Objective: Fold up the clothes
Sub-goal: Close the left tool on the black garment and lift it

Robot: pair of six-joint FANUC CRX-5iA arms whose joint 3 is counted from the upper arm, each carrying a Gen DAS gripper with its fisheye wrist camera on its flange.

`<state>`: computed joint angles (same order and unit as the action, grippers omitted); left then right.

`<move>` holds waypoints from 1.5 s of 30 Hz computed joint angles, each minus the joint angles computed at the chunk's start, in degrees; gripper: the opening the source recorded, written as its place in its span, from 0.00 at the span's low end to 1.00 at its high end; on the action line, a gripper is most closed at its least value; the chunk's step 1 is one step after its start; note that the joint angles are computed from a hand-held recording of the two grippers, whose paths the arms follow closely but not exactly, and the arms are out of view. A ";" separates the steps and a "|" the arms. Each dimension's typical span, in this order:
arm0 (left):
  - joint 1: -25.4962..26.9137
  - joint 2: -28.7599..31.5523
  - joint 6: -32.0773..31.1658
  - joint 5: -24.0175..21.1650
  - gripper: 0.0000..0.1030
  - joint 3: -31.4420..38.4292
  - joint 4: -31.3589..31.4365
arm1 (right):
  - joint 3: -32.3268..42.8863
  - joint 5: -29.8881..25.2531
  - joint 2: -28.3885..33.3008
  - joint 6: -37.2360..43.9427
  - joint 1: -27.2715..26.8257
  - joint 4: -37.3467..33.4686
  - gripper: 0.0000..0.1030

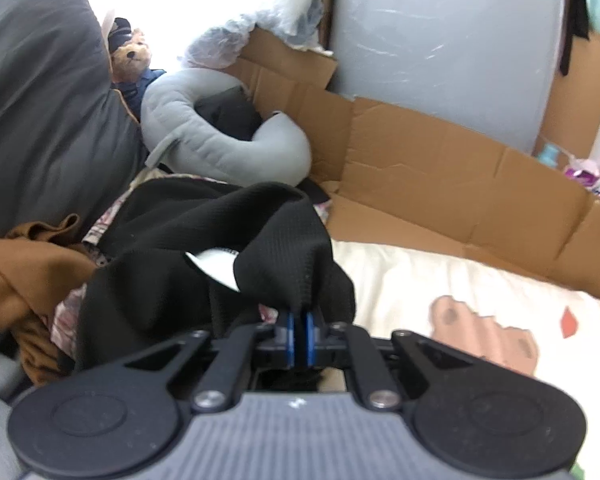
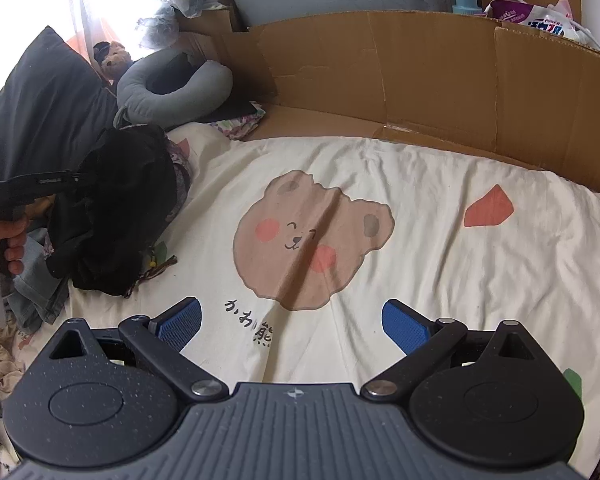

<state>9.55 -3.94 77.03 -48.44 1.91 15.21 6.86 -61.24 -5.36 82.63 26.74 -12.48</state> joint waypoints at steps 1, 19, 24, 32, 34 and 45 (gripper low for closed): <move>-0.14 -0.80 -0.07 0.46 0.06 -0.96 1.00 | -0.13 0.13 -0.05 0.09 0.18 0.34 0.97; -5.80 -14.14 3.14 6.14 0.06 -17.94 11.99 | -0.61 -0.82 -0.58 1.98 0.24 -3.06 0.97; -7.40 -14.96 1.75 3.53 0.05 -19.99 13.95 | -1.19 -1.25 -0.95 2.63 0.37 -5.01 0.97; -10.39 -15.24 0.69 0.28 0.05 -23.70 16.95 | -2.51 -2.59 -1.31 4.01 0.15 -8.78 0.94; -11.56 -15.84 1.83 0.19 0.05 -24.69 16.42 | -2.96 -3.10 -1.32 4.29 0.10 -9.56 0.91; -12.00 -18.09 8.45 -4.15 0.11 -22.39 8.99 | -3.67 -5.23 -0.86 5.49 -1.09 -14.14 0.79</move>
<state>-2.44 -22.02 85.48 -52.58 -20.48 24.20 3.19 -66.47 -6.23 88.12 25.65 -26.61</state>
